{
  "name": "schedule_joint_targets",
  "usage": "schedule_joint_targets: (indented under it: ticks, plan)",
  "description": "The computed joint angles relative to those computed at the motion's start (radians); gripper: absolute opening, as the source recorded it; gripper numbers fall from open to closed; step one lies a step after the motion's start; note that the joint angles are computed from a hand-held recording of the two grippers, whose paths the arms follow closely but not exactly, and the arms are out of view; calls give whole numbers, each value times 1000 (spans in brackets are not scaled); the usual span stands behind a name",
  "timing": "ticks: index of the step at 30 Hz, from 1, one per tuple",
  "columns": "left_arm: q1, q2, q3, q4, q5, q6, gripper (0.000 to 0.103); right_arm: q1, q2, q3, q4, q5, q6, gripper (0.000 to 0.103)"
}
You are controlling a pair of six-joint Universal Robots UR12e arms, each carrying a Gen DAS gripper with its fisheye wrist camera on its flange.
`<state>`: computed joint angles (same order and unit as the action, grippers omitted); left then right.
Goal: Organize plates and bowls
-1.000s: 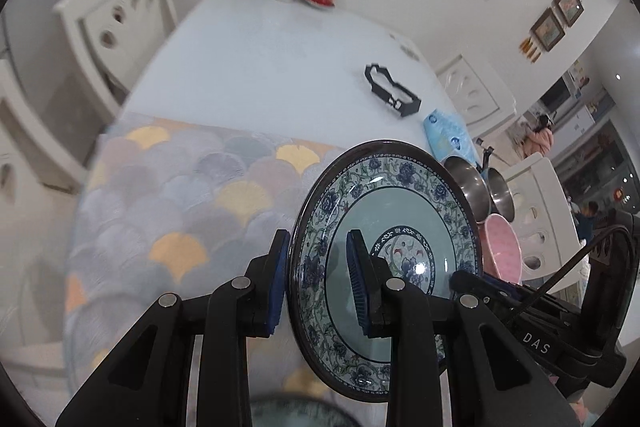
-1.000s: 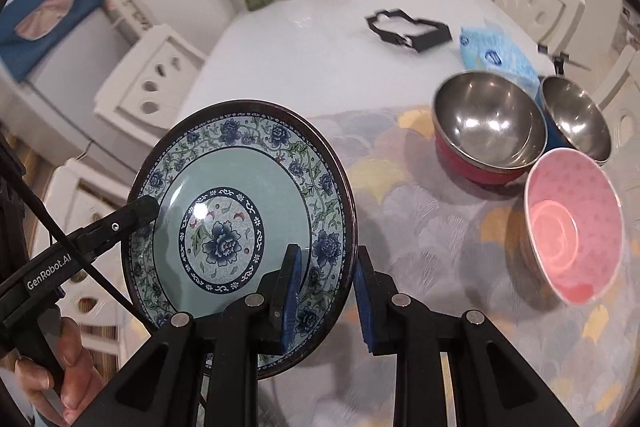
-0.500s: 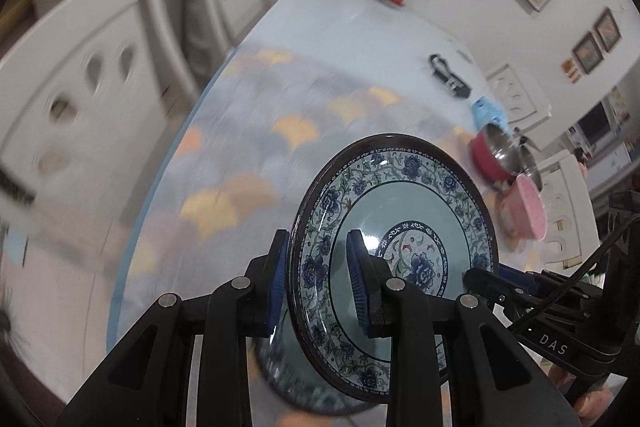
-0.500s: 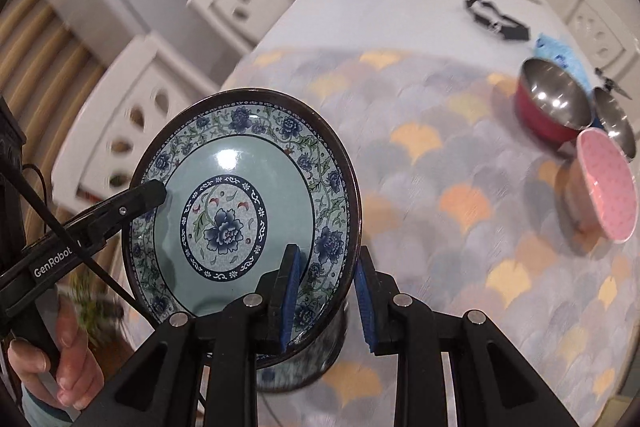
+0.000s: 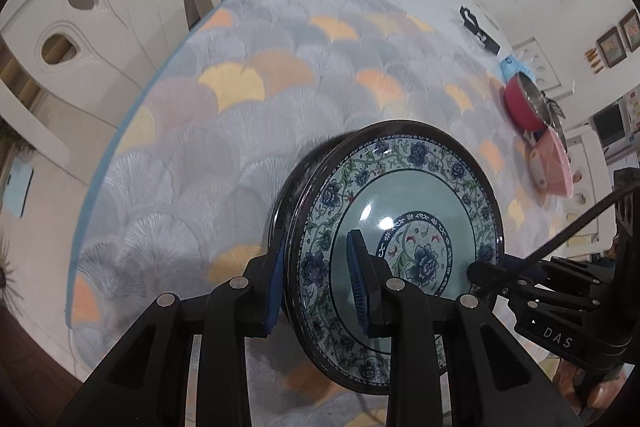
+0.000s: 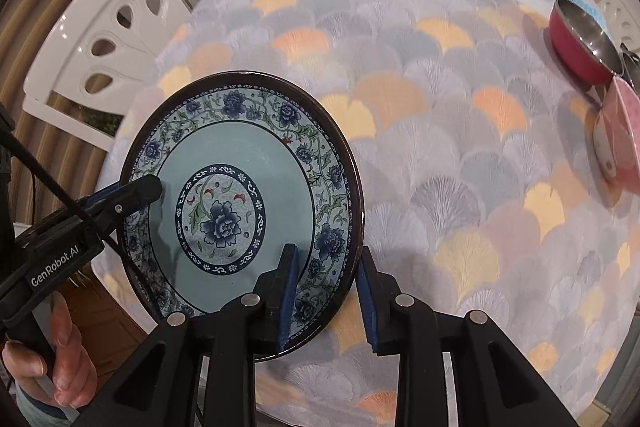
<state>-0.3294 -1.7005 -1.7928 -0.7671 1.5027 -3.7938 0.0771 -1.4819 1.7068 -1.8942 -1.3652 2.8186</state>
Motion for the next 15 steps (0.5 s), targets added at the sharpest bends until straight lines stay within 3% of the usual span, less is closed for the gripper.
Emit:
schedule_joint_targets:
  ticks: [15]
  plan:
    - [-6, -17, 17, -11, 24, 18, 28, 6, 19, -4, 23, -15, 45, 28]
